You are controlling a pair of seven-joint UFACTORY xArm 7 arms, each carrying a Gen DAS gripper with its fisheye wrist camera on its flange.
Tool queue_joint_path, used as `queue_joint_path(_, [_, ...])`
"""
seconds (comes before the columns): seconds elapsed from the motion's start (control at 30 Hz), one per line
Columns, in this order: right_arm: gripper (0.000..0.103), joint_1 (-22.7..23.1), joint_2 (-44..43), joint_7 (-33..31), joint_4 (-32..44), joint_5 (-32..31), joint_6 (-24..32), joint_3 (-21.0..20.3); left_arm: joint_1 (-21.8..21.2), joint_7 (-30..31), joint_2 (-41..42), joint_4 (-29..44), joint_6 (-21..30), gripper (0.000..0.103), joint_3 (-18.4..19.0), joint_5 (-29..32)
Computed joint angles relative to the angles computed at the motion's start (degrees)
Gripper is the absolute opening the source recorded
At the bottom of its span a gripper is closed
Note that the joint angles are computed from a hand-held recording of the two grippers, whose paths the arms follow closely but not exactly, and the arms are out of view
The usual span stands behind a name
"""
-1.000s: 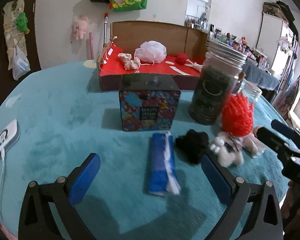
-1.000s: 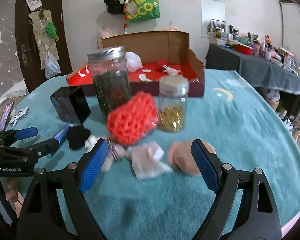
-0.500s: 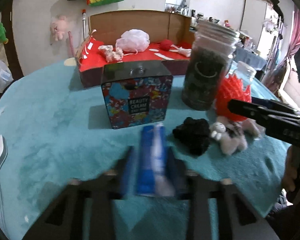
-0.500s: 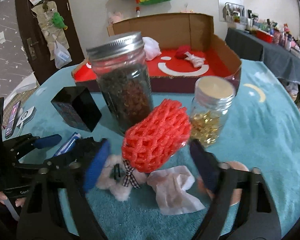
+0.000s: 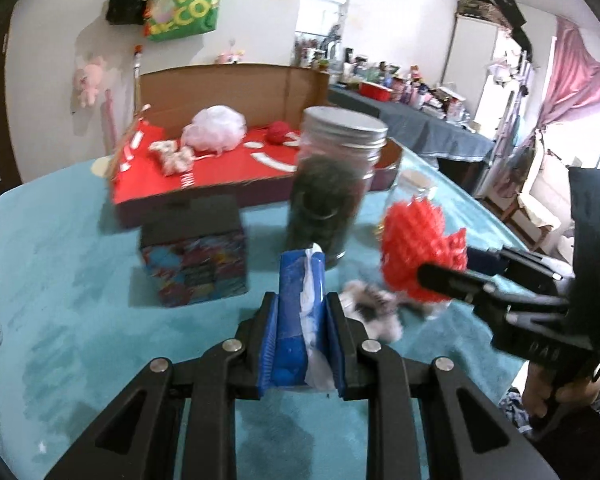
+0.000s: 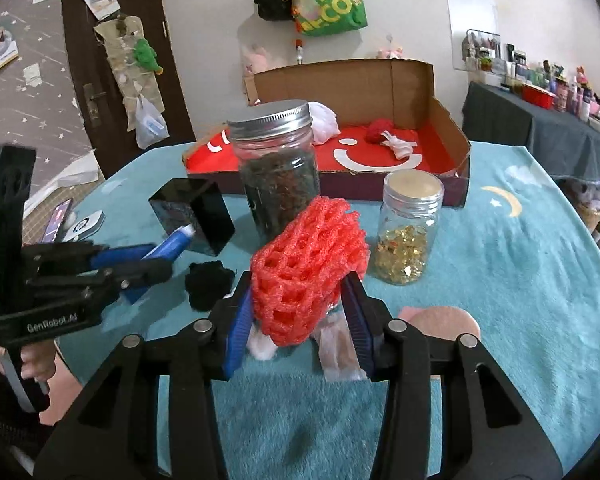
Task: Organize soft objects
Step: 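Carry the blue packet with the left tool while the right tool carries the red net to the box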
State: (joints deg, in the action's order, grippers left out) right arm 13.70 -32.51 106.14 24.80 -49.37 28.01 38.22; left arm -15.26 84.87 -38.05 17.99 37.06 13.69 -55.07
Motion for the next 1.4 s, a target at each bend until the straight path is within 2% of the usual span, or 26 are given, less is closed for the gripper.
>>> queue_joint_path(0.2, [0.04,0.0,-2.0,-0.1,-1.8,0.2,-2.8,-0.7,-1.5,-0.3,2.2,1.0,0.0,0.024,-0.9,-1.7])
queue_joint_path(0.23, [0.033,-0.1,-2.1,-0.5,-2.1,0.5,-3.3,-0.8,-1.1,-0.5,2.0,0.9,0.2,0.024,-1.0,-1.6])
queue_joint_path(0.4, [0.033,-1.7,-4.7,-0.4,-4.2,2.2,-7.1,0.0,0.7,-0.4,2.8,1.8,1.1,0.024,-0.3,-1.4])
queue_joint_path(0.47, [0.032,-2.1,-5.8,-1.2,-4.6,3.3,-7.5,0.9,1.9,-0.9,3.8,3.0,3.1,0.024,0.6,-0.8])
queue_joint_path(0.6, [0.031,-0.9,-8.7,-3.8,-5.6,7.0,-6.3,1.4,4.3,-0.3,4.6,3.9,4.0,0.024,0.8,-0.4])
queue_joint_path(0.77, [0.031,4.4,-15.0,-7.0,-9.3,13.8,-2.8,-0.3,7.8,0.1,6.3,5.0,4.1,0.024,1.9,0.9])
queue_joint_path(0.9, [0.031,9.3,-20.7,-8.9,-12.2,19.1,2.8,-1.6,10.0,0.9,9.4,7.0,3.6,0.024,2.7,0.5])
queue_joint_path(1.03, [0.031,12.0,-25.2,-10.5,-14.3,21.8,6.7,-2.7,11.5,2.5,12.4,8.9,2.6,0.024,2.2,-1.0])
queue_joint_path(1.17, [0.031,12.9,-29.4,-12.6,-17.5,22.8,6.2,-5.1,12.4,6.6,16.8,12.0,2.9,0.024,2.2,-3.6])
queue_joint_path(1.4, [0.03,9.5,-31.4,-18.6,-20.5,23.4,1.3,-8.6,15.0,10.2,23.6,17.2,1.8,0.024,-2.1,-5.9])
